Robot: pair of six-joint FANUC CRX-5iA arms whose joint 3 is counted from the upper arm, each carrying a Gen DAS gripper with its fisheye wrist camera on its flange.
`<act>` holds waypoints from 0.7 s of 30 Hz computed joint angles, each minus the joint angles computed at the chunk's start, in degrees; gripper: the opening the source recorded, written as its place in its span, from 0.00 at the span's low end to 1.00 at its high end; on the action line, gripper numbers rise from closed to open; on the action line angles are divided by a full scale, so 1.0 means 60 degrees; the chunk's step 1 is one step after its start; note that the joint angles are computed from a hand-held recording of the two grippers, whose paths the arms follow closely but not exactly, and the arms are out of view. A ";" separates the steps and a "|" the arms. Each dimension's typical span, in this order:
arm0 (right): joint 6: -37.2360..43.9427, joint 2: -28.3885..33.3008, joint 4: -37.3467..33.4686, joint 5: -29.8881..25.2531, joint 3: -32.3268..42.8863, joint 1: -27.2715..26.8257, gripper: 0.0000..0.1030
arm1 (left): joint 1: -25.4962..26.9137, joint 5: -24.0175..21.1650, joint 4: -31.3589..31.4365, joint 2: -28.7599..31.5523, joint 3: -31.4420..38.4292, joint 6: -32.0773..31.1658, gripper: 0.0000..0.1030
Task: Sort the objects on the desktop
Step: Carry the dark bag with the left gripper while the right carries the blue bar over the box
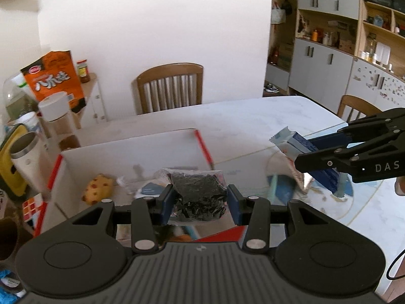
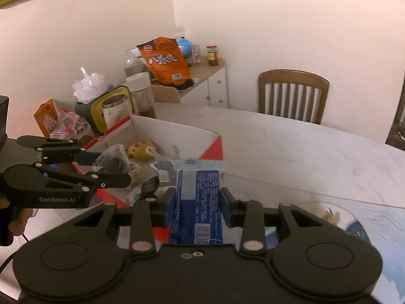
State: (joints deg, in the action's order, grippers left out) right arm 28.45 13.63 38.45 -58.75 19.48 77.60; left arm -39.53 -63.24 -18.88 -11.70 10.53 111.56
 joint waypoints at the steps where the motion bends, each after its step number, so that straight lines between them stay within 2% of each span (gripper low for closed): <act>1: 0.0090 0.0088 -0.0061 0.0007 0.0134 -0.0012 0.35 | 0.0060 -0.0007 0.0005 -0.0043 -0.0035 -0.0023 0.42; 5: 0.0477 0.0515 -0.0324 -0.0006 0.0780 -0.0083 0.35 | 0.0405 -0.0028 0.0160 -0.0177 -0.0160 -0.0128 0.42; 10: 0.1145 0.1162 -0.0923 -0.0173 0.1881 -0.0260 0.35 | 0.1168 -0.0006 0.0858 -0.0376 -0.0489 -0.0629 0.42; 21: 0.2861 0.3066 -0.2283 -0.1383 0.5145 -0.0633 0.35 | 0.2573 -0.0054 0.2015 -0.0492 -0.0904 -0.1721 0.42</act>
State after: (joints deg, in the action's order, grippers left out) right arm 45.62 32.03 24.75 -67.05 50.35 73.80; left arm -24.09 -63.56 -6.79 -14.65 5.11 101.23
